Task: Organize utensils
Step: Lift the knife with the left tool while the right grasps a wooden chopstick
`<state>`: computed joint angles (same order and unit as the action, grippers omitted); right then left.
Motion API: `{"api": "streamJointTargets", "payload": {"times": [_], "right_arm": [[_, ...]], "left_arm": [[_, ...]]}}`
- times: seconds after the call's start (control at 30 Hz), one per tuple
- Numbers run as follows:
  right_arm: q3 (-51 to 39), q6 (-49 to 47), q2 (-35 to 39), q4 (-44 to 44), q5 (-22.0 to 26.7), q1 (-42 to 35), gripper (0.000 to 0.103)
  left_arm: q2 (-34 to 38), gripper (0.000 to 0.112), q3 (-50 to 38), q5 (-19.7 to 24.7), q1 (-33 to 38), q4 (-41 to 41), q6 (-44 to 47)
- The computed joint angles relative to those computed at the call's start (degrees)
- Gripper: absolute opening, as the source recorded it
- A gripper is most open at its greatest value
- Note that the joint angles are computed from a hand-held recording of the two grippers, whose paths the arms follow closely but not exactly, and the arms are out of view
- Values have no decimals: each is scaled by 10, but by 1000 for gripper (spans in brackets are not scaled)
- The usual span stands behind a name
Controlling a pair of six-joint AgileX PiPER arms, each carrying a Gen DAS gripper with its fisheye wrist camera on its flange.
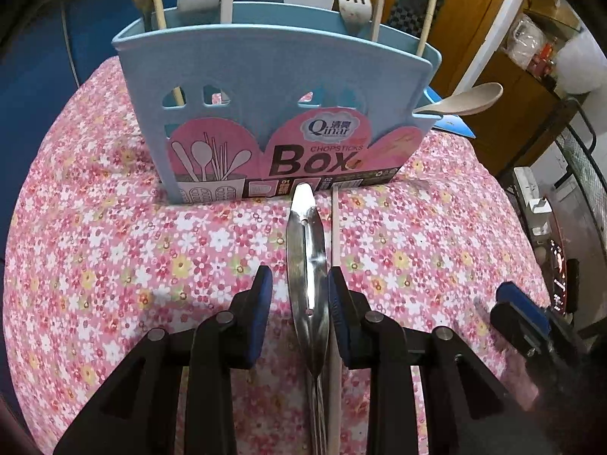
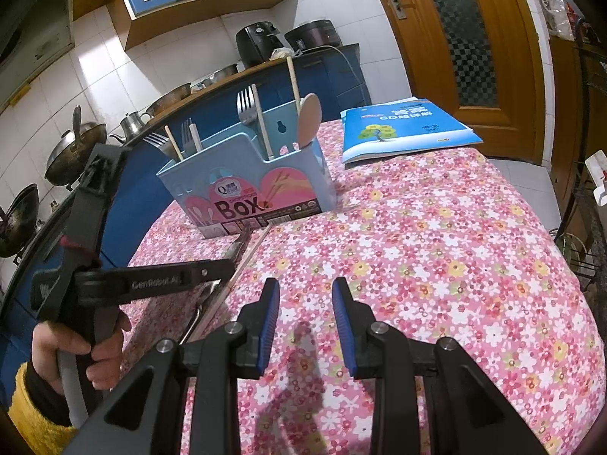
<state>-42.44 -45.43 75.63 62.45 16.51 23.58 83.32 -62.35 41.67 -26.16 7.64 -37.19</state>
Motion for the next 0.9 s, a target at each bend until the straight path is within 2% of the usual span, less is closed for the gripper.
{"api": "streamJointTargets", "payload": {"times": [0.13, 0.33, 0.53, 0.8, 0.9], "right_arm": [[-3, 1, 4, 0, 3, 2, 32], [-8, 33, 3, -33, -6, 13, 32], [-37, 128, 16, -128, 1, 40, 32], [-95, 251, 52, -246, 48, 69, 32], [-126, 306, 73, -300, 70, 87, 32]], "left_arm": [[-16, 20, 24, -28, 9, -21, 6], [-86, 20, 90, -65, 21, -38, 3], [-170, 20, 125, -53, -15, 80, -117], [-247, 20, 138, -5, -84, 260, -283], [-264, 20, 140, 6, -103, 304, -324]]}}
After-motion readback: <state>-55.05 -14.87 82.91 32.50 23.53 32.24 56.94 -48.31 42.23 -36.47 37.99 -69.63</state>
